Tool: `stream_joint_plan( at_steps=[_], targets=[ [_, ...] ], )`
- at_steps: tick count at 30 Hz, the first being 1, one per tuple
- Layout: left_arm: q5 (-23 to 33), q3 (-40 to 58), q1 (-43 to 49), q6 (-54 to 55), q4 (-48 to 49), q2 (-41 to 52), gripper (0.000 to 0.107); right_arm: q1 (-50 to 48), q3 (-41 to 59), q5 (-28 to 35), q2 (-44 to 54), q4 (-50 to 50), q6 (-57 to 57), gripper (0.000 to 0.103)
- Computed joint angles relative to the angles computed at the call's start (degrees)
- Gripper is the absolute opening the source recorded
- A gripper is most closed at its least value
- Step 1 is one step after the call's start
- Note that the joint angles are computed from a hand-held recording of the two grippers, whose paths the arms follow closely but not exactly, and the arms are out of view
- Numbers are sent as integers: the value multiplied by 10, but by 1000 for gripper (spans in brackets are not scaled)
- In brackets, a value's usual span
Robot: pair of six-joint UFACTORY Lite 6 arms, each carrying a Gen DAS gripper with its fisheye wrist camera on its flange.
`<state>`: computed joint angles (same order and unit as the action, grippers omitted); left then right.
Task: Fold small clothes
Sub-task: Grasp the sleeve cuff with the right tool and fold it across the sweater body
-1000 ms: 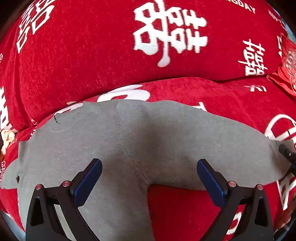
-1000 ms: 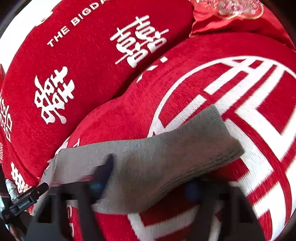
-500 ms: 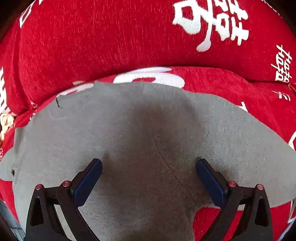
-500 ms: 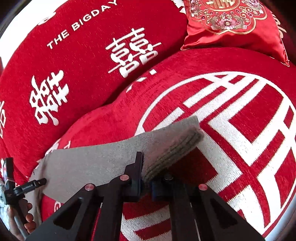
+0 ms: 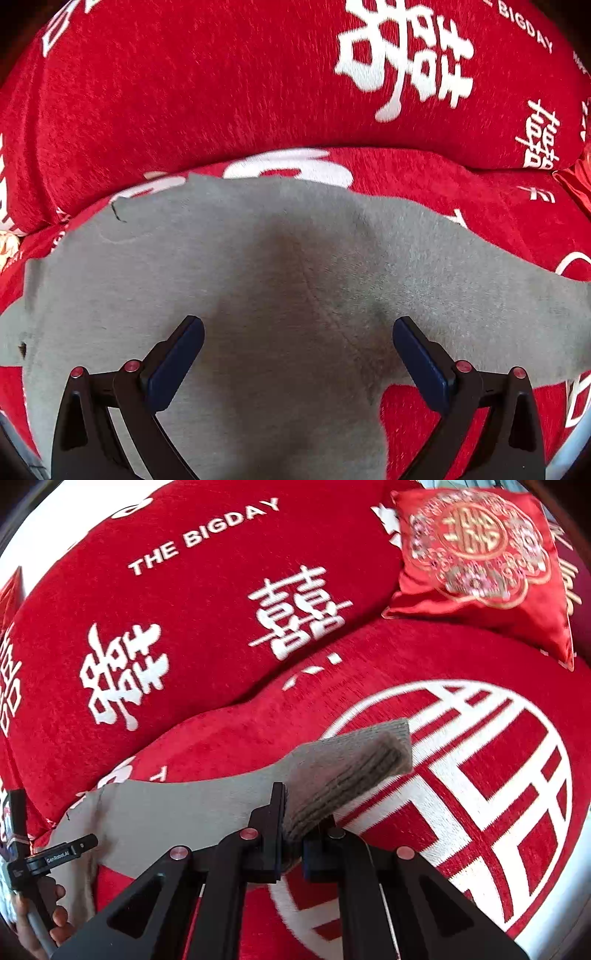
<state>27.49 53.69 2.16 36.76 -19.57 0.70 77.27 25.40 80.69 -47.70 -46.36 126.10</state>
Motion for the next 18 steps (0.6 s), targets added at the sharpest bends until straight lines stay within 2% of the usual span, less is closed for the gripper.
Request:
stream_joint_plan(
  at_steps=[8, 18],
  targets=[
    [58, 12, 99, 168, -107, -23, 102, -26, 155, -42, 183, -33, -31, 7],
    [143, 64, 243, 335, -191, 10, 102, -59, 422, -91, 451, -66, -111, 7]
  ],
)
